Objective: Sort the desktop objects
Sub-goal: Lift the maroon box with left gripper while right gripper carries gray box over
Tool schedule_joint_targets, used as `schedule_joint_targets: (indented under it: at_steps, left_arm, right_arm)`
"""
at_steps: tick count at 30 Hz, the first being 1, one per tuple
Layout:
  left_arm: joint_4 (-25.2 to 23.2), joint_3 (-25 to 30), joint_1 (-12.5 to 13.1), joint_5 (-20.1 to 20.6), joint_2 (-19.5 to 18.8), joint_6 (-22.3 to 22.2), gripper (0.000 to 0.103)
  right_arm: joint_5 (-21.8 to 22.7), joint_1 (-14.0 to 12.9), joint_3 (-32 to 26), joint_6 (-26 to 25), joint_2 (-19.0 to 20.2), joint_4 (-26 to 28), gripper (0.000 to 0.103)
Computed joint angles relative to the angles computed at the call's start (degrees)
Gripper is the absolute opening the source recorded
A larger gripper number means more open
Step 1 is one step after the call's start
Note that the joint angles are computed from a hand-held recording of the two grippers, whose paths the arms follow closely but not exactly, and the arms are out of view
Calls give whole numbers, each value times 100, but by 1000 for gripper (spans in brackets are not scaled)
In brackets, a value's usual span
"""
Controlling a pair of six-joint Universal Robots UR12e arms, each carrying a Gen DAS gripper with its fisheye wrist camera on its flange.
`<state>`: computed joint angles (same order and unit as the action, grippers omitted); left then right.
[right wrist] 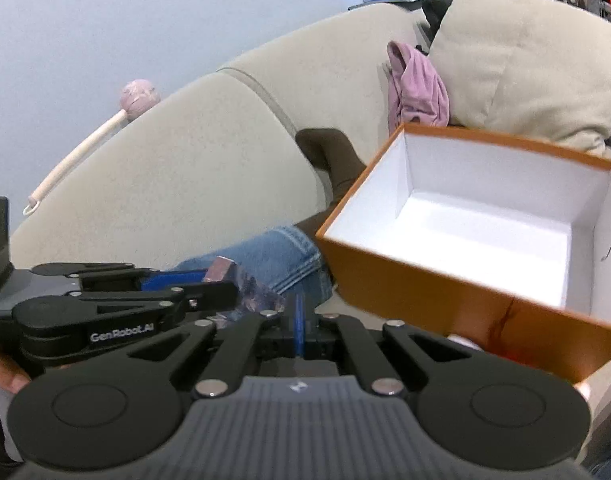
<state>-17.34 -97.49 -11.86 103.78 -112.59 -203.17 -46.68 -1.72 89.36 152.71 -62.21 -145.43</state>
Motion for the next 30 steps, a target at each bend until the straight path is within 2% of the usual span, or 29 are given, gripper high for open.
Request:
schedule_joint_targets:
  at_steps: [2, 3, 5, 7, 8, 9, 11, 15, 18, 21, 24, 30]
  left_arm:
    - [-31, -2, 6, 9, -9, -43, 26]
    - [-23, -38, 9, -23, 3, -71, 26]
    - [-70, -116, 54, -193, 35, -213, 26]
    - [-119, -189, 84, -281, 57, -369, 26]
    - [-147, -211, 80, -239, 67, -407, 26]
    - [-160, -233, 66, -158, 74, -420, 26]
    - [-180, -268, 36, -28, 93, -416, 26]
    - [-106, -347, 35, -49, 136, -402, 26]
    - [-69, -368, 26, -36, 140, -420, 26]
    - [-68, -371, 1, -47, 140, -359, 25]
    - [-101, -362, -21, -95, 139, -282, 25]
    - [-198, -360, -42, -81, 143, -284, 25]
  right_arm:
    - [-71, 29, -11, -192, -4, 177, 0]
    - [-93, 39, -5, -341, -14, 337, 5]
    - [-181, 61, 63, -642, -37, 563, 7]
    - [-265, 81, 97, -822, -24, 755, 17]
    - [-262, 91, 93, -880, -1, 848, 29]
    - [-275, 105, 87, -1025, 9, 1000, 32]
    - [-288, 129, 158, -1451, -18, 1102, 34]
    - [-288, 127, 344, -2522, -125, 993, 48]
    - [-375, 129, 305, -3377, -171, 1236, 51]
    - [-714, 213, 212, -4082, -170, 1445, 52]
    - [-1081, 343, 269, -4540, -144, 1100, 52]
    - [-1231, 474, 186, -5252, -48, 1057, 54]
